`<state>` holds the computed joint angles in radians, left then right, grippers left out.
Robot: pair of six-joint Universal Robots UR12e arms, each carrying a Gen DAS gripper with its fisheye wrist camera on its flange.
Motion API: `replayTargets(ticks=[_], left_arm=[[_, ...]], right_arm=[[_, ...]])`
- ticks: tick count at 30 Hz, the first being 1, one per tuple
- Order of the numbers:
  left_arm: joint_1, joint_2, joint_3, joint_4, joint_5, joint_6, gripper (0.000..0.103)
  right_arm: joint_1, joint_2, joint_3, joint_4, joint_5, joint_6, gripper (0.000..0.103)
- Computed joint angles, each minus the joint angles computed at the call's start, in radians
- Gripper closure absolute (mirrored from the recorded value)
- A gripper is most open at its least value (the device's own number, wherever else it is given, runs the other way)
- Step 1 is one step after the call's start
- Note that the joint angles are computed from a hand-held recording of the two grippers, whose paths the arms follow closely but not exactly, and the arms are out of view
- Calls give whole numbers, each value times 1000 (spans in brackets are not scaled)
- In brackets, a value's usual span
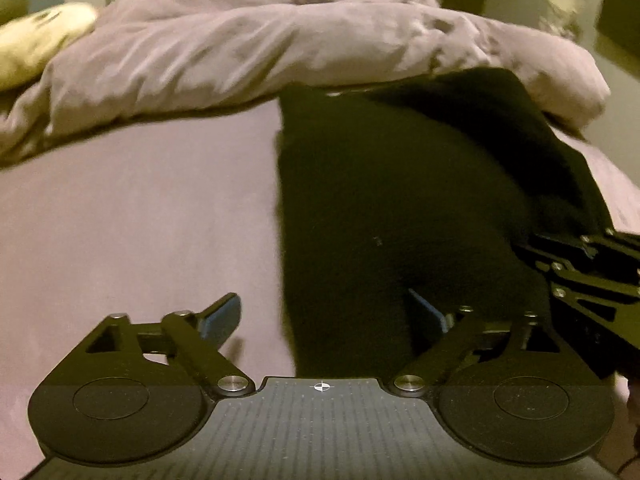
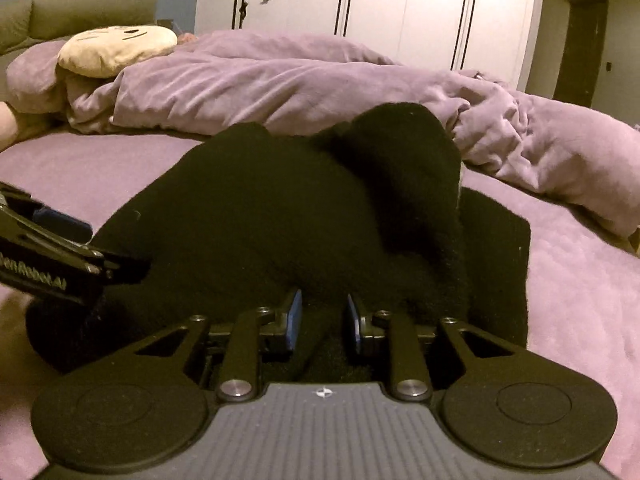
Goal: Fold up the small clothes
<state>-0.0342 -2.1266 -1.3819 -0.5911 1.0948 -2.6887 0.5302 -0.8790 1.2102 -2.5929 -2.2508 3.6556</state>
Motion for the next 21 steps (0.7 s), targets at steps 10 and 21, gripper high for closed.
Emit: replayTargets(ticks=[10,21], left_arm=[[18,66,-86,119,34,-13,6],[21,58,5,7,69,-69,6]], right_arm=[[21,-11,-56,68,-47,97,74],[-20,50,-222,244,-117,166,59]])
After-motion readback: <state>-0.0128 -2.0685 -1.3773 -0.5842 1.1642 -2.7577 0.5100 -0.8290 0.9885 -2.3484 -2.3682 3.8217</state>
